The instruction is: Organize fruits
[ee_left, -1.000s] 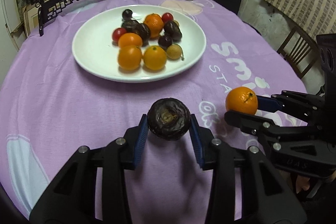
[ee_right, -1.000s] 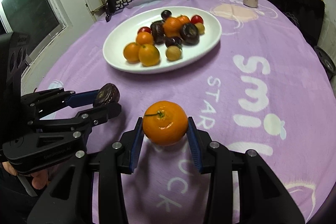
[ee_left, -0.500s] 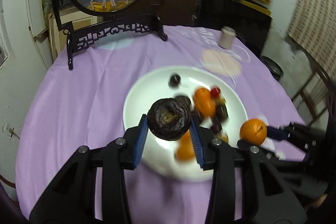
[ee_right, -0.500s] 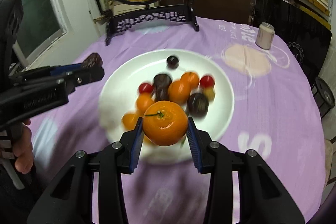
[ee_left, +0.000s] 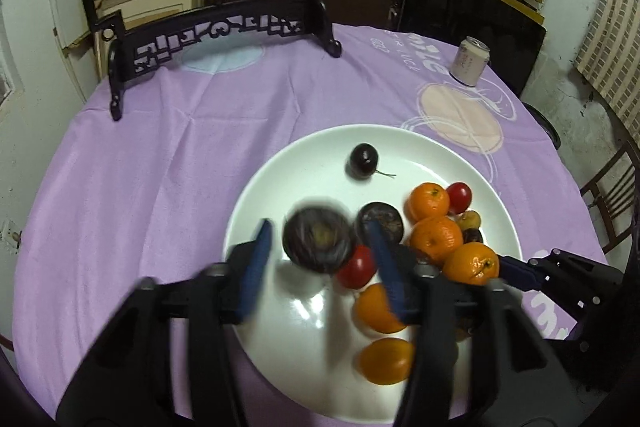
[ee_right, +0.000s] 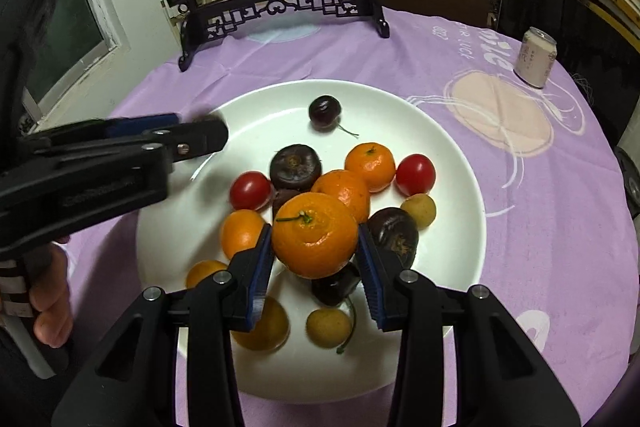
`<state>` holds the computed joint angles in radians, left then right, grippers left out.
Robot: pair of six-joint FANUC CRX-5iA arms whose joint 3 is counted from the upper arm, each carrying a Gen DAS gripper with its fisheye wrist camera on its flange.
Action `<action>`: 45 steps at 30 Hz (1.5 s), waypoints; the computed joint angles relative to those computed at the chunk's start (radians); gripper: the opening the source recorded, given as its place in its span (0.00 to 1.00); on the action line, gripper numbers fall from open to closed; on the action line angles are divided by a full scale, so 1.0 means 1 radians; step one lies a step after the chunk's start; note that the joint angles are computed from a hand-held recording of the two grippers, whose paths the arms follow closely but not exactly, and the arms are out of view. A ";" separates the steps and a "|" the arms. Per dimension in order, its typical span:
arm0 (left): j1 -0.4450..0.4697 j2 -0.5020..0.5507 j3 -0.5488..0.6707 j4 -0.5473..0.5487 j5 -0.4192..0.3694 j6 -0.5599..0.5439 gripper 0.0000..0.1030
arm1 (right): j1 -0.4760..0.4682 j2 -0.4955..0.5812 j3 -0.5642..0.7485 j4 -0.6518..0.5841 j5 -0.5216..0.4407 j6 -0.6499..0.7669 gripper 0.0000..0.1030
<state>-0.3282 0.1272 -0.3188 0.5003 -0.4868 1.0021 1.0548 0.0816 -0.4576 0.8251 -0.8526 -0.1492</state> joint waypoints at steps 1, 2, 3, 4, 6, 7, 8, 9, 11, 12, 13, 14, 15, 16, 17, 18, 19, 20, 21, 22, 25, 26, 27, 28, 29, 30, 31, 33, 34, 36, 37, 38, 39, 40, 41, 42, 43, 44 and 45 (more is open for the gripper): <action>0.001 -0.009 -0.014 0.019 0.011 -0.019 0.60 | 0.000 -0.001 -0.005 0.011 -0.004 -0.010 0.51; 0.003 -0.016 -0.026 0.036 0.015 -0.038 0.60 | 0.005 -0.005 -0.010 0.023 -0.010 -0.025 0.55; 0.003 -0.027 -0.042 0.059 0.021 -0.061 0.62 | 0.012 -0.011 -0.018 0.041 -0.023 -0.050 0.56; 0.004 -0.045 -0.069 0.091 0.032 -0.093 0.63 | 0.022 -0.015 -0.025 0.063 -0.042 -0.076 0.56; 0.002 -0.076 -0.111 0.127 0.049 -0.128 0.80 | 0.045 -0.021 -0.031 0.075 -0.078 -0.095 0.59; 0.001 -0.095 -0.138 0.150 0.064 -0.151 0.83 | 0.054 -0.025 -0.033 0.074 -0.091 -0.101 0.64; 0.000 -0.116 -0.167 0.175 0.075 -0.177 0.85 | 0.068 -0.029 -0.035 0.068 -0.109 -0.113 0.73; 0.002 -0.136 -0.187 0.183 0.074 -0.187 0.86 | 0.089 -0.033 -0.034 0.056 -0.137 -0.126 0.77; 0.008 -0.178 -0.234 0.218 0.076 -0.219 0.87 | 0.128 -0.037 -0.035 0.050 -0.190 -0.159 0.92; 0.012 -0.202 -0.262 0.238 0.078 -0.237 0.91 | 0.158 -0.043 -0.043 0.058 -0.227 -0.191 0.93; 0.018 -0.234 -0.292 0.244 0.080 -0.242 0.94 | 0.179 -0.049 -0.048 0.062 -0.250 -0.212 0.96; 0.024 -0.273 -0.328 0.245 0.089 -0.245 0.97 | 0.200 -0.055 -0.055 0.066 -0.271 -0.234 0.97; 0.027 -0.306 -0.354 0.243 0.093 -0.251 0.97 | 0.228 -0.062 -0.061 0.066 -0.298 -0.262 0.98; 0.029 -0.332 -0.375 0.245 0.090 -0.265 0.97 | 0.247 -0.067 -0.066 0.063 -0.312 -0.280 0.98; 0.033 -0.360 -0.393 0.240 0.078 -0.276 0.97 | 0.268 -0.072 -0.069 0.053 -0.328 -0.295 0.98; 0.037 -0.381 -0.404 0.227 0.069 -0.274 0.97 | 0.283 -0.074 -0.069 0.045 -0.343 -0.305 0.98; 0.039 -0.413 -0.422 0.216 0.062 -0.271 0.97 | 0.299 -0.073 -0.066 0.036 -0.362 -0.316 0.98; 0.041 -0.439 -0.438 0.218 0.055 -0.279 0.97 | 0.311 -0.072 -0.064 0.030 -0.374 -0.324 0.98; 0.042 -0.469 -0.455 0.218 0.044 -0.286 0.98 | 0.327 -0.072 -0.062 0.023 -0.387 -0.334 0.98; 0.045 -0.484 -0.463 0.218 0.040 -0.288 0.98 | 0.341 -0.070 -0.059 0.014 -0.398 -0.342 0.98; 0.057 -0.526 -0.477 0.180 0.009 -0.255 0.98 | 0.371 -0.065 -0.050 -0.009 -0.418 -0.354 0.98; 0.061 -0.534 -0.478 0.166 0.003 -0.239 0.98 | 0.378 -0.064 -0.049 -0.012 -0.419 -0.358 0.98; 0.064 -0.541 -0.482 0.162 0.004 -0.232 0.98 | 0.385 -0.064 -0.048 -0.016 -0.420 -0.362 0.98; 0.065 -0.547 -0.485 0.157 0.006 -0.225 0.98 | 0.392 -0.064 -0.047 -0.019 -0.423 -0.366 0.98; 0.066 -0.554 -0.488 0.153 0.008 -0.220 0.98 | 0.397 -0.064 -0.046 -0.019 -0.425 -0.369 0.98; 0.068 -0.561 -0.492 0.154 0.009 -0.220 0.98 | 0.402 -0.063 -0.043 -0.019 -0.428 -0.370 0.98; 0.069 -0.568 -0.498 0.162 0.008 -0.226 0.98 | 0.407 -0.062 -0.040 -0.019 -0.432 -0.370 0.98; 0.072 -0.578 -0.508 0.176 0.005 -0.239 0.98 | 0.414 -0.061 -0.036 -0.012 -0.438 -0.369 0.98; 0.073 -0.583 -0.511 0.178 0.004 -0.240 0.98 | 0.416 -0.060 -0.034 -0.008 -0.440 -0.366 0.98; 0.075 -0.591 -0.517 0.185 0.004 -0.247 0.98 | 0.420 -0.055 -0.027 -0.004 -0.446 -0.363 0.98; 0.077 -0.596 -0.522 0.192 0.002 -0.254 0.98 | 0.421 -0.055 -0.026 -0.002 -0.445 -0.363 0.98; 0.080 -0.597 -0.522 0.193 -0.002 -0.256 0.98 | 0.423 -0.054 -0.024 -0.002 -0.444 -0.362 0.98; 0.083 -0.600 -0.524 0.191 -0.006 -0.255 0.98 | 0.423 -0.053 -0.024 -0.003 -0.442 -0.361 0.98; 0.084 -0.601 -0.523 0.189 -0.007 -0.252 0.98 | 0.423 -0.053 -0.023 -0.003 -0.440 -0.359 0.98; 0.086 -0.603 -0.526 0.191 -0.010 -0.255 0.98 | 0.424 -0.051 -0.022 -0.004 -0.439 -0.358 0.98; 0.089 -0.606 -0.528 0.192 -0.014 -0.257 0.98 | 0.426 -0.051 -0.021 -0.005 -0.438 -0.358 0.98; 0.092 -0.607 -0.529 0.191 -0.019 -0.257 0.98 | 0.426 -0.051 -0.021 -0.005 -0.437 -0.359 0.98; 0.094 -0.609 -0.530 0.191 -0.024 -0.258 0.98 | 0.427 -0.051 -0.022 -0.004 -0.434 -0.360 0.98; 0.097 -0.608 -0.530 0.194 -0.029 -0.260 0.98 | 0.426 -0.052 -0.023 -0.004 -0.432 -0.359 0.98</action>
<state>-0.2311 -0.4806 -0.8483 0.6939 -0.5155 0.7417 1.4813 0.0292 -0.4805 0.8212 -1.2841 -0.5084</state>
